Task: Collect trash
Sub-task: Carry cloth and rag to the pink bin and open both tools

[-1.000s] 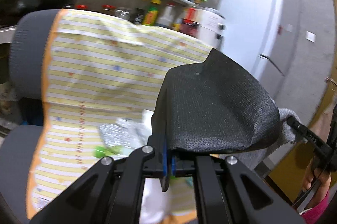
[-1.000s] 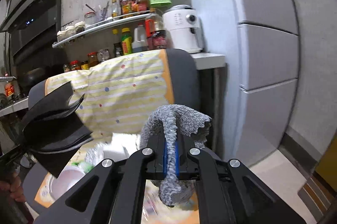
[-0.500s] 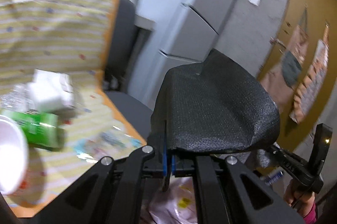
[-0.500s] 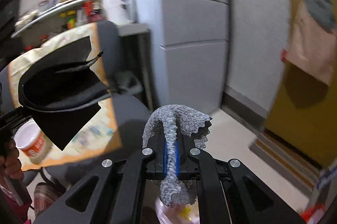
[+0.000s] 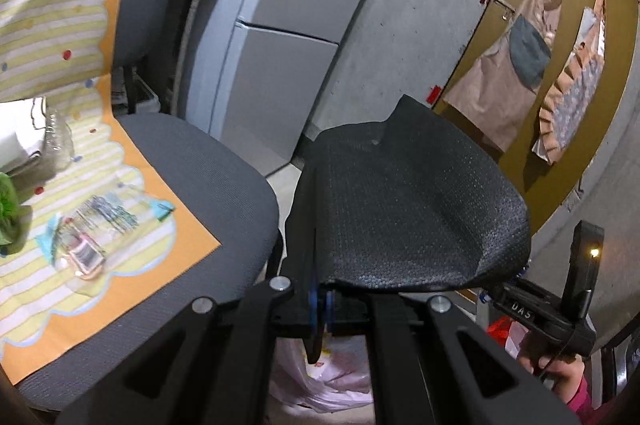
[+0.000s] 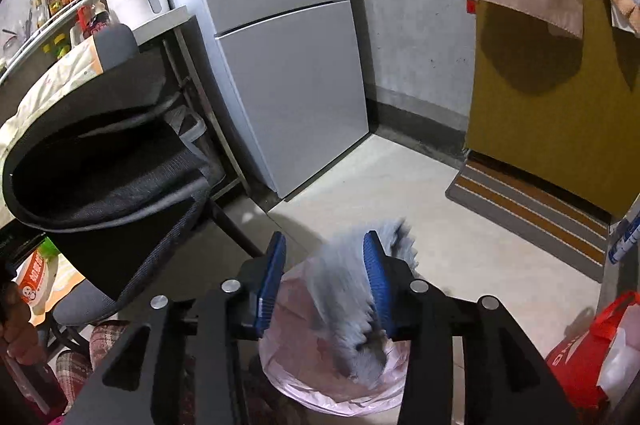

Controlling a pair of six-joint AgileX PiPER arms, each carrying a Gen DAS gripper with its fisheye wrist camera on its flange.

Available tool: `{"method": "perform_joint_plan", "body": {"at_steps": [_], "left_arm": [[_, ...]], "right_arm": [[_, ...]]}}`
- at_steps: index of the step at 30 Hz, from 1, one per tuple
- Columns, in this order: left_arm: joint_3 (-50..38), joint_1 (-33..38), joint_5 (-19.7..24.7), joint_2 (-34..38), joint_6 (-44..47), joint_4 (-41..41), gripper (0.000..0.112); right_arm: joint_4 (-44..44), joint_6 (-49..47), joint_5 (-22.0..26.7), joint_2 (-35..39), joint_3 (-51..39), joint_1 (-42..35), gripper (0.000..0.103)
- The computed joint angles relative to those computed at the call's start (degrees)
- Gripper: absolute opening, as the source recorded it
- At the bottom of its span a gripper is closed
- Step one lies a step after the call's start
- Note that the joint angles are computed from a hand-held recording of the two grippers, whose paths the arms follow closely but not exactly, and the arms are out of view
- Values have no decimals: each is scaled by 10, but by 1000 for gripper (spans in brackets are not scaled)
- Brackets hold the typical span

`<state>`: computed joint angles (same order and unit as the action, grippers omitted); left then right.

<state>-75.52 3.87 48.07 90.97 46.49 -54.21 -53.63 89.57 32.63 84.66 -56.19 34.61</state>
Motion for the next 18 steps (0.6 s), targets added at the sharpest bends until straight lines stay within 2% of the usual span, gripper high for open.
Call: {"method": "perform_joint_plan", "body": {"at_steps": [5,10,13,16,18], "left_arm": [[-7,-23,8,13,-6,17,0],[-31,-72,39,45,-9,54,0],[-51,-109,54,74,-22,84,0],[-74,-141,64,106,-37,112,0],[-90,-157,72,130,-48,130,2]], "right_arm": [[-89,96,37,-39,20,20,43],[-169,155,116,-75,24,51,43],[-195,167,143,-90,32,59,45],[-214,178,153,-98,41,57,45],[-216,180,141,-103,48,46,45]]}}
